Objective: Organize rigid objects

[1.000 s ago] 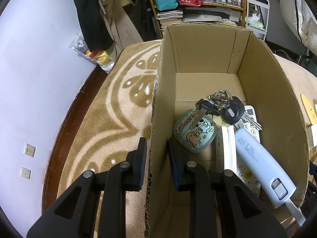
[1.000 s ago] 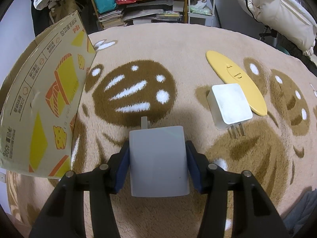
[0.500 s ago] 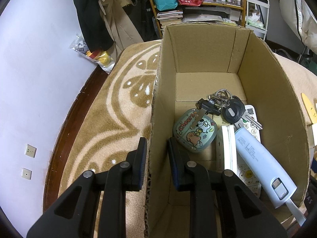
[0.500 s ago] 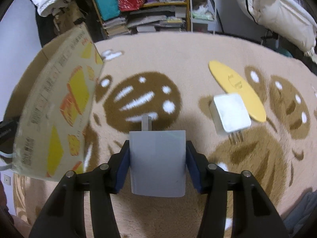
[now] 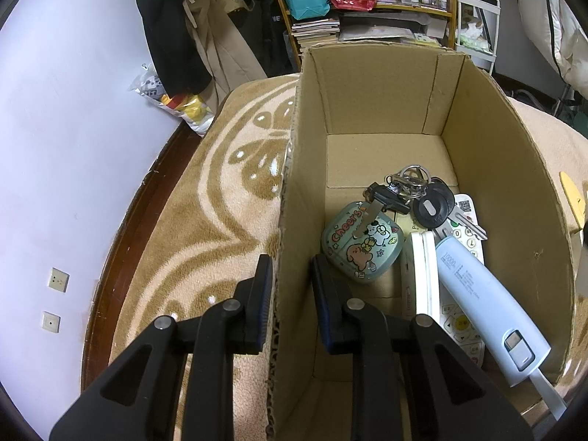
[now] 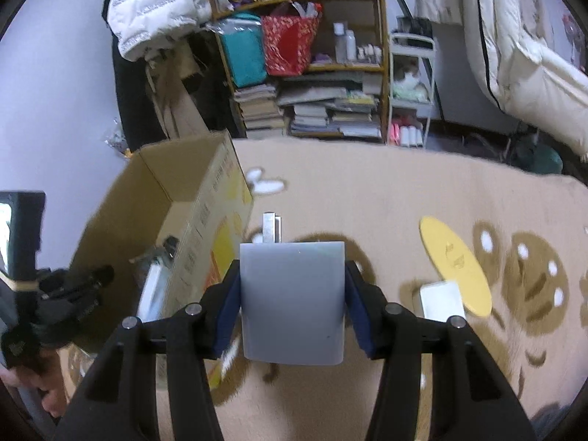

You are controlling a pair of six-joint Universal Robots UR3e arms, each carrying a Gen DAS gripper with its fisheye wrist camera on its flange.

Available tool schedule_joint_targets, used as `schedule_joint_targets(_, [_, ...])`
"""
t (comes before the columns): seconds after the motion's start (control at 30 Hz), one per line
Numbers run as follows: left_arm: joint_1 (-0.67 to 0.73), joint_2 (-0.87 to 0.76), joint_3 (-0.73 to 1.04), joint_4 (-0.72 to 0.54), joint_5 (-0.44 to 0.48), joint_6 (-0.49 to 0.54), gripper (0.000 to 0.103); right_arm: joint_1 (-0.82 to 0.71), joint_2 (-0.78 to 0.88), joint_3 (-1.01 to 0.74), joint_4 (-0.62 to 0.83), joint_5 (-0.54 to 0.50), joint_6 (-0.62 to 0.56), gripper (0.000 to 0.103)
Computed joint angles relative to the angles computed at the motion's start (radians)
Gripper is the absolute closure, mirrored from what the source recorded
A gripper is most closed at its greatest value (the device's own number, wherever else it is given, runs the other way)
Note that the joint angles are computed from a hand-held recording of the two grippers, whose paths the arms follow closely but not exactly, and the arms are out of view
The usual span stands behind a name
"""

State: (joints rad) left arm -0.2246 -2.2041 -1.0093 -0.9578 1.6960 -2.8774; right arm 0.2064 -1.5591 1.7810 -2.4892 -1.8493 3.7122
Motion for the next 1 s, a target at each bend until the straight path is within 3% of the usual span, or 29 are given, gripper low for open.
schedule_joint_targets(0.6, [0.003, -0.003, 0.008, -0.011, -0.007, -0.012, 0.081, 0.031, 0.154, -0.314, 0.003, 0.013, -0.105, 0.047])
schedule_joint_targets(1.0, [0.003, -0.003, 0.009, -0.013, -0.011, -0.015, 0.081, 0.051, 0.25, -0.379, -0.034, 0.066, -0.11, 0.047])
